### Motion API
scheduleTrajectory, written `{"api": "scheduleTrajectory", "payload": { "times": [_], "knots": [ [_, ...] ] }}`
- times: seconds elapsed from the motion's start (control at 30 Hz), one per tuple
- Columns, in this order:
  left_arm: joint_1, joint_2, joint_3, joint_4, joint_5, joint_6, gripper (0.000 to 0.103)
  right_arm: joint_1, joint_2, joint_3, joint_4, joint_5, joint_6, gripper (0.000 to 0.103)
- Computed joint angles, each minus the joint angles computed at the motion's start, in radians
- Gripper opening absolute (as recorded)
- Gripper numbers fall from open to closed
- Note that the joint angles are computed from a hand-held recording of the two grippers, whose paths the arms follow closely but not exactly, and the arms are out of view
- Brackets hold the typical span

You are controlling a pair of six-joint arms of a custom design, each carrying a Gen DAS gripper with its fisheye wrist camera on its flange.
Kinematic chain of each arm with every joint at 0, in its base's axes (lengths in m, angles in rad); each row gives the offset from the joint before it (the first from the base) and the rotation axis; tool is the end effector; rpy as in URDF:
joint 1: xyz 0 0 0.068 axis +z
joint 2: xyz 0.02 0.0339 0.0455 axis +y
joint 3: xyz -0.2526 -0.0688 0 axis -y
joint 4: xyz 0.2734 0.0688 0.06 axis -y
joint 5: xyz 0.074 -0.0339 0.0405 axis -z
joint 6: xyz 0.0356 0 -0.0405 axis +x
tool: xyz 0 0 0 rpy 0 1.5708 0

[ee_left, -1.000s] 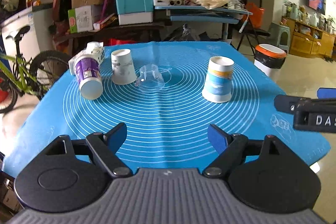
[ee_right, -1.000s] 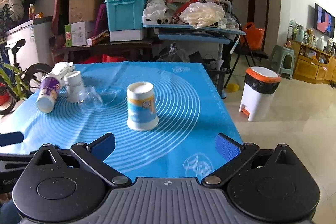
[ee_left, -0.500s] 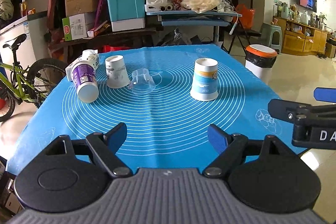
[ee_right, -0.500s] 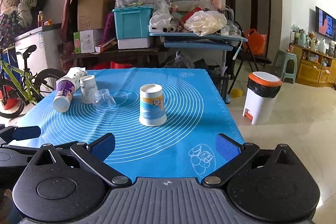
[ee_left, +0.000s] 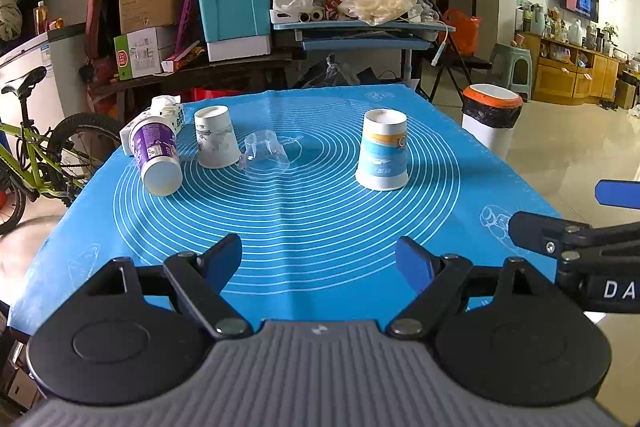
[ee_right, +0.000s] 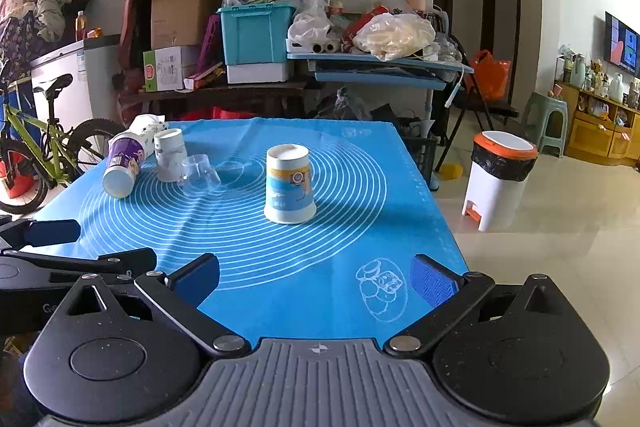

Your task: Flip cup upside down

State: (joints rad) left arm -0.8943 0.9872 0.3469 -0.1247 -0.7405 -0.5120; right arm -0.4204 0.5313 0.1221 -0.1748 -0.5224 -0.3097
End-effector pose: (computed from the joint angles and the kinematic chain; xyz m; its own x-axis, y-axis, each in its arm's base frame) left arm 0.1491 -0.1473 0.1396 -0.5107 0.0584 -0.8578 0.0237 0.9983 0.0539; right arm 0.1573 -0.0509 0.1299 -0.4714 -0.0786 -0.8784 -0.1785 0.9839 0.0078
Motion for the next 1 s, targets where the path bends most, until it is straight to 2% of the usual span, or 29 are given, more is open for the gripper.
{"api": "scheduleTrajectory", "payload": {
  "times": [1.0],
  "knots": [
    [-0.003, 0.032, 0.01, 0.016, 0.008, -0.003, 0.084, 0.0, -0.006, -0.009, 0.016, 0.007, -0.006, 0.103]
  ]
}}
